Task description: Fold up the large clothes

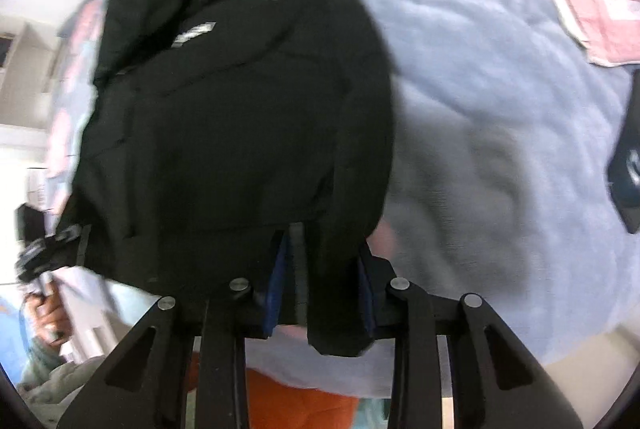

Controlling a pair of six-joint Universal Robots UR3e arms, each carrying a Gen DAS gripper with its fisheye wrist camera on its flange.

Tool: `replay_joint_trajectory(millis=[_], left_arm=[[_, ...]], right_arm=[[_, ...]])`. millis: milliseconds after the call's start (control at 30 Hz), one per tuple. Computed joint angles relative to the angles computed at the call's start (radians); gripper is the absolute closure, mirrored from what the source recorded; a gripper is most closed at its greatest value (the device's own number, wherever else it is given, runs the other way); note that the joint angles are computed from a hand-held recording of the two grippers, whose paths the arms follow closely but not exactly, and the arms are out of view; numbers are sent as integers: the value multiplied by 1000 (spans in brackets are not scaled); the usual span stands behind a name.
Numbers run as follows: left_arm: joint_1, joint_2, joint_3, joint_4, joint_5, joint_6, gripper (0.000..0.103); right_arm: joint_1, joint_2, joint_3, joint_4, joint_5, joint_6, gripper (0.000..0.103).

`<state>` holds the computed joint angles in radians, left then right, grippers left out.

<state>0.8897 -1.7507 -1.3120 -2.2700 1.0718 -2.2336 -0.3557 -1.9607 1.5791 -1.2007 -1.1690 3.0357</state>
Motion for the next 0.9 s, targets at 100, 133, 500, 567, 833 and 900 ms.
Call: replay_joint_trajectory(millis=[100, 133, 500, 567, 833, 900], left_arm=[[-7, -13, -8, 17, 20, -16, 62], [-7, -15, -17, 27, 27, -23, 62], [11, 29, -91, 100, 119, -52, 62], [8, 51, -115, 124, 118, -61, 62], [1, 75, -161, 180, 116, -114, 62], [19, 90, -157, 174, 104, -102, 63]], right_arm=[[-19, -12, 45, -4, -27, 3, 65], [-24, -12, 76, -24, -38, 12, 65], [-193, -83, 112, 146, 1, -219, 57], [-130, -50, 106, 89, 3, -177, 59], [-113, 4, 154, 23, 17, -128, 59], [-123, 3, 129, 34, 24, -142, 73]])
